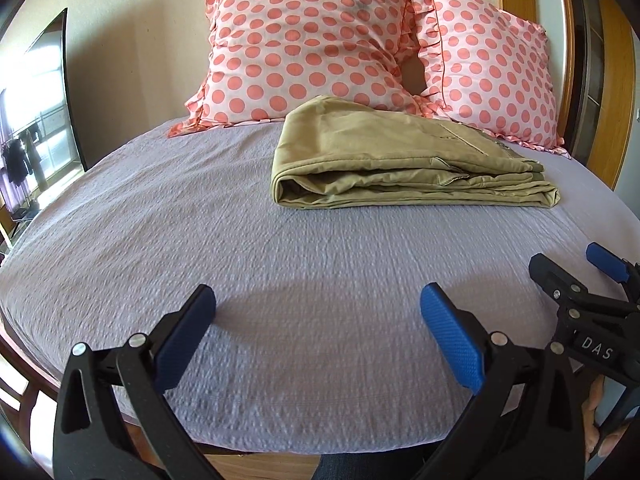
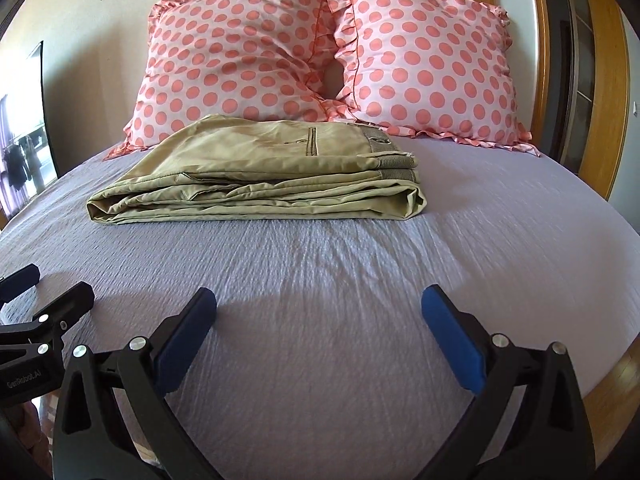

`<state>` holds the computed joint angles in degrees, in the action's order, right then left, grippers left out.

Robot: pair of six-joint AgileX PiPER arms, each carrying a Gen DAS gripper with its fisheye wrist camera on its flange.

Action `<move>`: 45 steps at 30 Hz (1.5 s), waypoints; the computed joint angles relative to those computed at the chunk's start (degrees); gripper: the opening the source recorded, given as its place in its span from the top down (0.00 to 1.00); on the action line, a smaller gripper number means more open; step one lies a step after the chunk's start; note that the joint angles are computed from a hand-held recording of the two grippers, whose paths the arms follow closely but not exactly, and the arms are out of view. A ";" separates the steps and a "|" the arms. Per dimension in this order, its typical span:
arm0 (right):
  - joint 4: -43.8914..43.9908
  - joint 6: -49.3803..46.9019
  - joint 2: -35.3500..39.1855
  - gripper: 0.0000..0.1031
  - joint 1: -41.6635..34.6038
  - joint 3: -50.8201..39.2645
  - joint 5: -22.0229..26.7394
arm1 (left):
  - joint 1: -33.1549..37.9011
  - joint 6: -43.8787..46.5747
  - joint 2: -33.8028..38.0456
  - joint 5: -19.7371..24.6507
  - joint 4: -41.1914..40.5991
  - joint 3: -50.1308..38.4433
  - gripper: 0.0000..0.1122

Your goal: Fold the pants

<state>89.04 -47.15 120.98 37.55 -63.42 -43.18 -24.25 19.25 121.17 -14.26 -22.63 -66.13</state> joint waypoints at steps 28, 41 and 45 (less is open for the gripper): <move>-0.10 0.04 -0.01 0.01 -0.06 0.04 0.11 | -0.42 4.38 -0.16 1.38 -4.78 -0.64 0.10; -0.31 0.15 -0.09 0.01 -0.15 0.18 0.22 | -0.27 3.53 -0.24 1.46 -3.77 -0.73 0.10; -0.37 0.18 -0.13 0.01 -0.15 0.24 0.21 | -0.50 4.25 -0.23 1.24 -4.74 -0.69 0.10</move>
